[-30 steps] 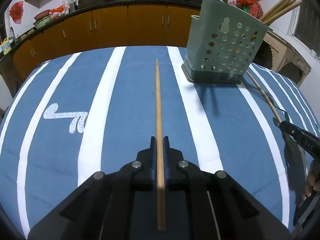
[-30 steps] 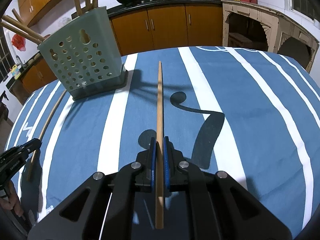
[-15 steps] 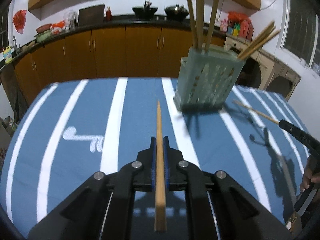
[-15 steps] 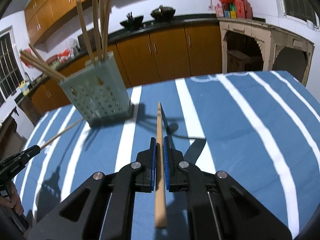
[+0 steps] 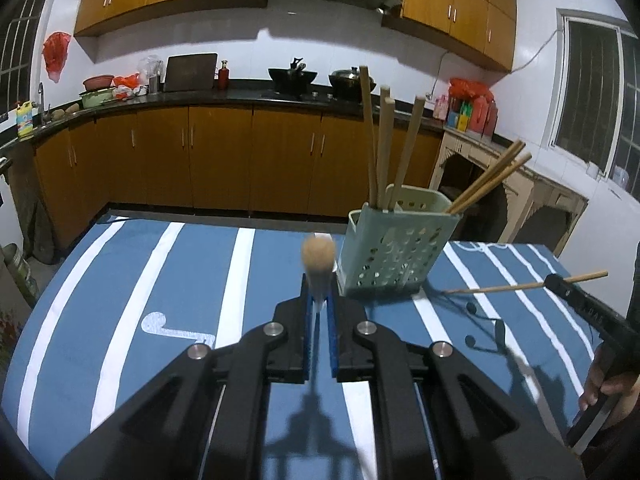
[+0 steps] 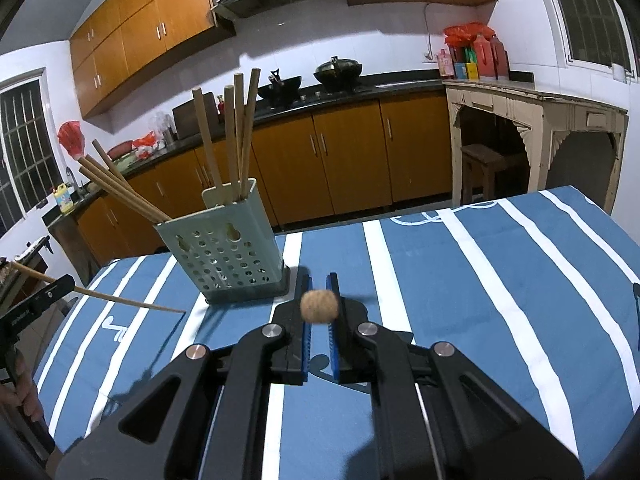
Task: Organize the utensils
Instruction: 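Lift the chopstick upright over the basket with the left tool while the right tool carries its chopstick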
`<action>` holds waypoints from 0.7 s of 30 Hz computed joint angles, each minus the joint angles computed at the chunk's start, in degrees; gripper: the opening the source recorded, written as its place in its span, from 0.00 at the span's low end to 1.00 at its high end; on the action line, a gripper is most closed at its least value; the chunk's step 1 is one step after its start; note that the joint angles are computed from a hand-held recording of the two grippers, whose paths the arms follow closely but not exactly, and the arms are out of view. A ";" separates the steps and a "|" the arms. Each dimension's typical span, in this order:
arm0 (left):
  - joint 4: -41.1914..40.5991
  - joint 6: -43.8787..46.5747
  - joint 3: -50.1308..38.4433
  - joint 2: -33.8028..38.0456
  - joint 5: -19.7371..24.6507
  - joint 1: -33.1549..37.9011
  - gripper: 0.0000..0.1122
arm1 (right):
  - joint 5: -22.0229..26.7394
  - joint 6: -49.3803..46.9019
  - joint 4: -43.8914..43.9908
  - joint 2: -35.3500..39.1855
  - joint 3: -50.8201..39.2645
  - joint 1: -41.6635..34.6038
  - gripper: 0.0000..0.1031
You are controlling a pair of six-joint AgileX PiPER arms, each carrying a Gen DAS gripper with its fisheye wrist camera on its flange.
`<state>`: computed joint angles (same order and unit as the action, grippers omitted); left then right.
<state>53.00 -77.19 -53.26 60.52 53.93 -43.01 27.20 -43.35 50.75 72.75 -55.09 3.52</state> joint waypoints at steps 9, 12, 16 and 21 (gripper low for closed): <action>0.22 0.85 -1.49 0.35 0.21 0.27 0.07 | 0.14 -0.71 0.91 -0.09 -0.91 -0.06 0.08; 0.36 0.88 -1.52 0.46 0.07 0.30 0.07 | -0.04 -0.53 0.71 -0.10 -1.21 0.27 0.08; 0.51 0.76 -1.76 0.64 0.40 -0.03 0.07 | 0.09 -0.56 0.84 0.01 -1.63 0.36 0.08; 0.56 0.83 -2.01 0.67 0.62 -0.09 0.07 | -0.10 -0.04 0.43 0.14 -2.23 0.78 0.08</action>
<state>53.56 -76.36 -55.28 61.19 54.55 -43.10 27.10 -43.39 51.18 72.90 -57.32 4.31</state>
